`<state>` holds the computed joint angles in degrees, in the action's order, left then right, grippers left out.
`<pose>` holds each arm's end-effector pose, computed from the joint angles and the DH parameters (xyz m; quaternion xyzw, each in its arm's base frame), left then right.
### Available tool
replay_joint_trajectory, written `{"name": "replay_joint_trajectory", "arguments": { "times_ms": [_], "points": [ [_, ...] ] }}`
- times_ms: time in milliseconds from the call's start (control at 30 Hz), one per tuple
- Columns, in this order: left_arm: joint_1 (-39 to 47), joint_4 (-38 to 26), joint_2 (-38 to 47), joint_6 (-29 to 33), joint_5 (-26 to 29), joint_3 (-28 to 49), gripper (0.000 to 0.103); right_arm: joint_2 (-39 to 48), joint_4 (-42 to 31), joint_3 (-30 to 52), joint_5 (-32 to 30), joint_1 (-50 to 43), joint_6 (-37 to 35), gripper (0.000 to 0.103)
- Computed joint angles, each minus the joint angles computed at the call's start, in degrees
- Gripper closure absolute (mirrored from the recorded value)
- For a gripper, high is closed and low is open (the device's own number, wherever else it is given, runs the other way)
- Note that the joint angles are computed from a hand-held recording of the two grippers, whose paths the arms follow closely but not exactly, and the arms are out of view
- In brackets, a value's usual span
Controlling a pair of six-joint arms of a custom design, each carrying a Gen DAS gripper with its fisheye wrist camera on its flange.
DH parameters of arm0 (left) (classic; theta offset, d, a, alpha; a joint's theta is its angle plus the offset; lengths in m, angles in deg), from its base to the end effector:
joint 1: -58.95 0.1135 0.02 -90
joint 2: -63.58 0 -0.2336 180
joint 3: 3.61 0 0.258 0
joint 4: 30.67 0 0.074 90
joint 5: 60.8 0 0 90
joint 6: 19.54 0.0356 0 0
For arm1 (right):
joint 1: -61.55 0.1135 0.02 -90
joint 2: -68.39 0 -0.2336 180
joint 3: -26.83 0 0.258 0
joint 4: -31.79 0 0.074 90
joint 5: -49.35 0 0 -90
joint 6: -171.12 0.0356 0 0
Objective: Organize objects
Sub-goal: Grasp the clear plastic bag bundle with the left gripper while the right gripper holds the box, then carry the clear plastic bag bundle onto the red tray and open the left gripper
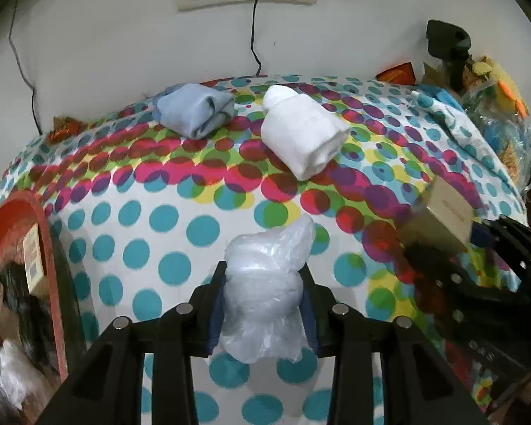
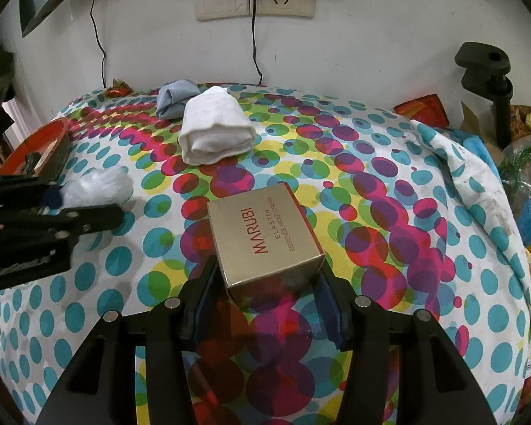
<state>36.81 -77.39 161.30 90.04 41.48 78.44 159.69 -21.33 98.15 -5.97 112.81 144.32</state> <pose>0.3215 -0.1390 0.1789 0.3677 0.8932 -0.1091 0.2349 0.2022 0.2196 0.1601 0.1418 0.9345 -0.0416 0.3238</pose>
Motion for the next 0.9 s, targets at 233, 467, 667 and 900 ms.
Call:
{"name": "replay_joint_trajectory", "arguments": {
  "times_ms": [233,467,667,900],
  "points": [
    [2.11,-1.98,-7.39,1.18,0.43,-5.39,0.066,0.33,0.0,0.23,0.05,0.14,0.15,0.053],
    [6.04,-5.16,-14.34,4.95,1.83,-9.06,0.066,0.41,-0.08,0.17,0.11,0.16,0.15,0.053],
    [11.3,-8.9,-18.28,7.81,4.29,-9.07,0.066,0.63,-0.11,0.38,0.1,0.09,0.04,0.053],
    [18.89,-13.8,-18.75,11.67,6.74,-4.29,0.066,0.75,-0.22,0.55,0.09,0.0,-0.12,0.052]
  ]
}}
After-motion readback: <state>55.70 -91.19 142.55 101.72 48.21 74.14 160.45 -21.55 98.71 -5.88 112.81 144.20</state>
